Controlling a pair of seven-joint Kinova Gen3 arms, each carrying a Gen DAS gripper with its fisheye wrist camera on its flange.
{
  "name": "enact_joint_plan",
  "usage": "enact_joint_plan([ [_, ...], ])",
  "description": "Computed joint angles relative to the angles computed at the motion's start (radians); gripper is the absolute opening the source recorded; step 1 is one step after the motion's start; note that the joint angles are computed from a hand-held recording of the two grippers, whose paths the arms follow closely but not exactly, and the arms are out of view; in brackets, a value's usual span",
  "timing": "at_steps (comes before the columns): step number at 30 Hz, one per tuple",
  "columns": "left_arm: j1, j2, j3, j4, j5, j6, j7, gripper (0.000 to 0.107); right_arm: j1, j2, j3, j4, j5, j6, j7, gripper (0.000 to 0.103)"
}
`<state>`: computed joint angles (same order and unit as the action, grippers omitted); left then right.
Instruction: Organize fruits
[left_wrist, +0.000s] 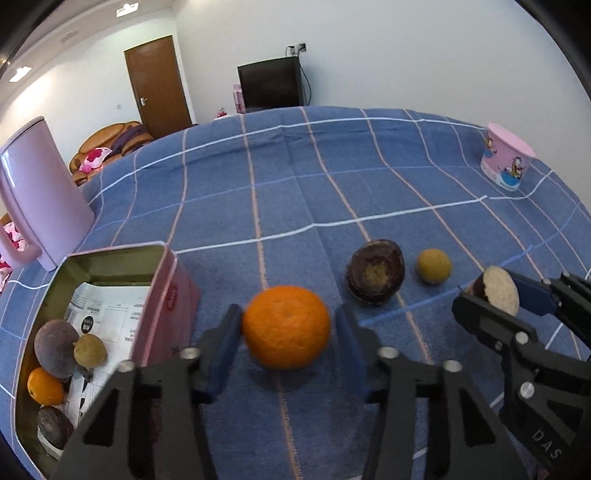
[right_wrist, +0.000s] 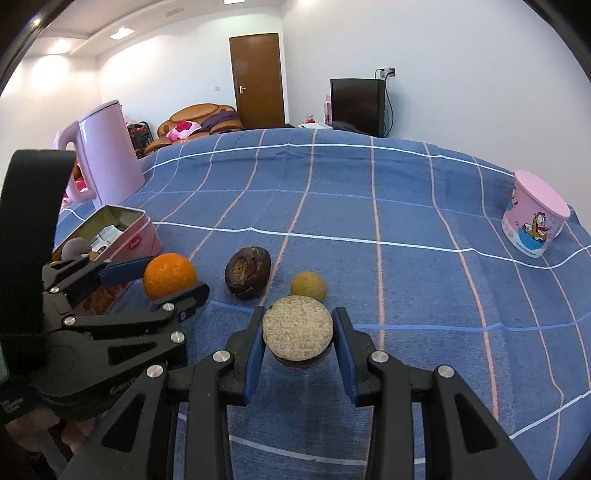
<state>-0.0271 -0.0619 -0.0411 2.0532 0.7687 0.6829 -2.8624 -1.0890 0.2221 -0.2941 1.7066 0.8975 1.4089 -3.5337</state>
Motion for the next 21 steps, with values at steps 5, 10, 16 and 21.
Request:
enact_joint_plan([
  [5,-0.009,-0.007,-0.014,0.007,0.026,0.026,-0.027,0.049,-0.011,-0.001,-0.003,0.007,0.022,0.007,-0.012,0.037],
  [10,-0.021,-0.027,-0.035,0.028,0.085,0.031,-0.086,0.049,-0.032,0.007,-0.008,0.005,0.048,0.035,-0.026,0.037],
  [16,-0.026,-0.060,-0.063,0.064,0.163,0.021,-0.167,0.049,-0.057,0.012,-0.012,0.008,0.086,0.065,-0.044,0.037],
  [21,-0.027,-0.086,-0.086,0.094,0.227,0.012,-0.229,0.049,-0.071,0.015,-0.015,0.012,0.106,0.084,-0.059,0.037],
])
